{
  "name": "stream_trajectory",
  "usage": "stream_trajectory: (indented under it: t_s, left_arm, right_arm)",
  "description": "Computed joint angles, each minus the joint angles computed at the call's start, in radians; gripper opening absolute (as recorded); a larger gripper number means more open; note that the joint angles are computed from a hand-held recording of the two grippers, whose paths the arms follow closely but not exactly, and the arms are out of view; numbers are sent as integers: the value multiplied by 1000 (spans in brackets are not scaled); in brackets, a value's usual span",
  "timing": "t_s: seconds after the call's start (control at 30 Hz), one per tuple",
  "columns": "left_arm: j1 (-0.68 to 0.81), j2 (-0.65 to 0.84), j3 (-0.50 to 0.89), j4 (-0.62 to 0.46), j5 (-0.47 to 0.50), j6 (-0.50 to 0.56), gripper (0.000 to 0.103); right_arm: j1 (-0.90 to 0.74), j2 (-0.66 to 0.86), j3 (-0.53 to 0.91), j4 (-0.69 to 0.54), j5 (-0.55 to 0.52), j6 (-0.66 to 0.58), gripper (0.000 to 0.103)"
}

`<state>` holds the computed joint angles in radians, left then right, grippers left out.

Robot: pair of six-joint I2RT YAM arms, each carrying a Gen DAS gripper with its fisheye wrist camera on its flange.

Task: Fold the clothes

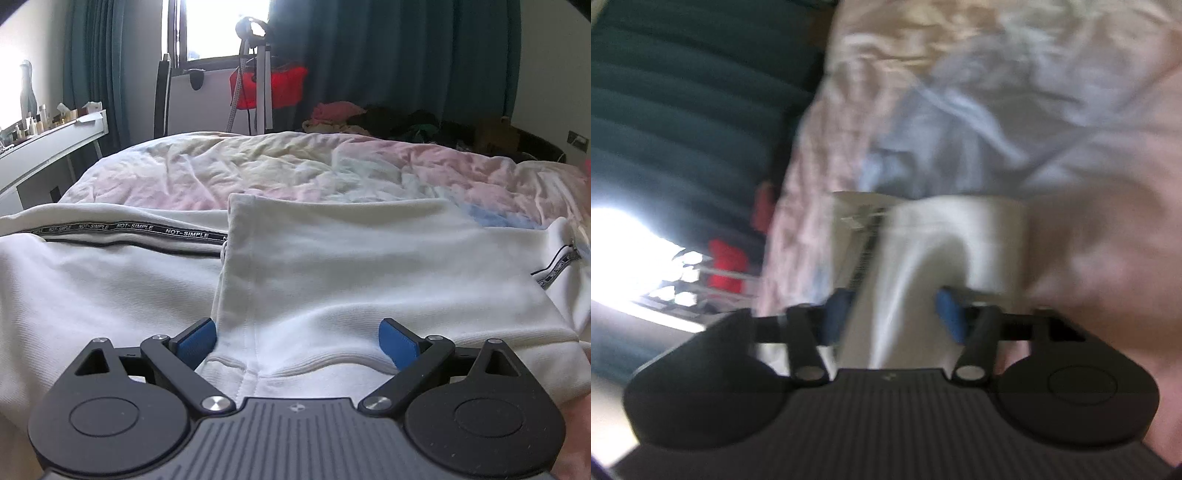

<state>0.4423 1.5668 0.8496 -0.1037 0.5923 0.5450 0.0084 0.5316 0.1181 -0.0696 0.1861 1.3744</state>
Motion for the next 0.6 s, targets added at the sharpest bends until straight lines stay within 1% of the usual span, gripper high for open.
stream_trajectory:
  t_s: [0.03,0.07,0.1,0.13,0.17,0.23,0.4,0.6]
  left_arm:
    - [1,5,4,1,2,-2,96]
    - [1,12,8,3,2,-7,96]
    - [-3,17,11,7,0,-12,96]
    - [-10,21,13,14,-4,-19,96]
    - [-14,23,13,18,-7,-24,96]
    - [-16,22,11,24,-10,-32,97]
    - [-17,20,3,39,-10,-40,97]
    - [-14,25,3,46,-7,-49,98]
  right_arm:
    - [13,-15,-4,19,7,-16,21]
    - [26,-28,-8,40,14,-32,12]
    - [43,-43,-11,59,28,-49,10]
    - [82,-82,-11,53,79,-66,9]
    - [116,-117,-10,49,124,-83,8]
    - [136,-173,-8,21,150,-78,8]
    - [64,-199,-7,-73,43,31,8]
    - [65,-288,-1,-191,46,37,9]
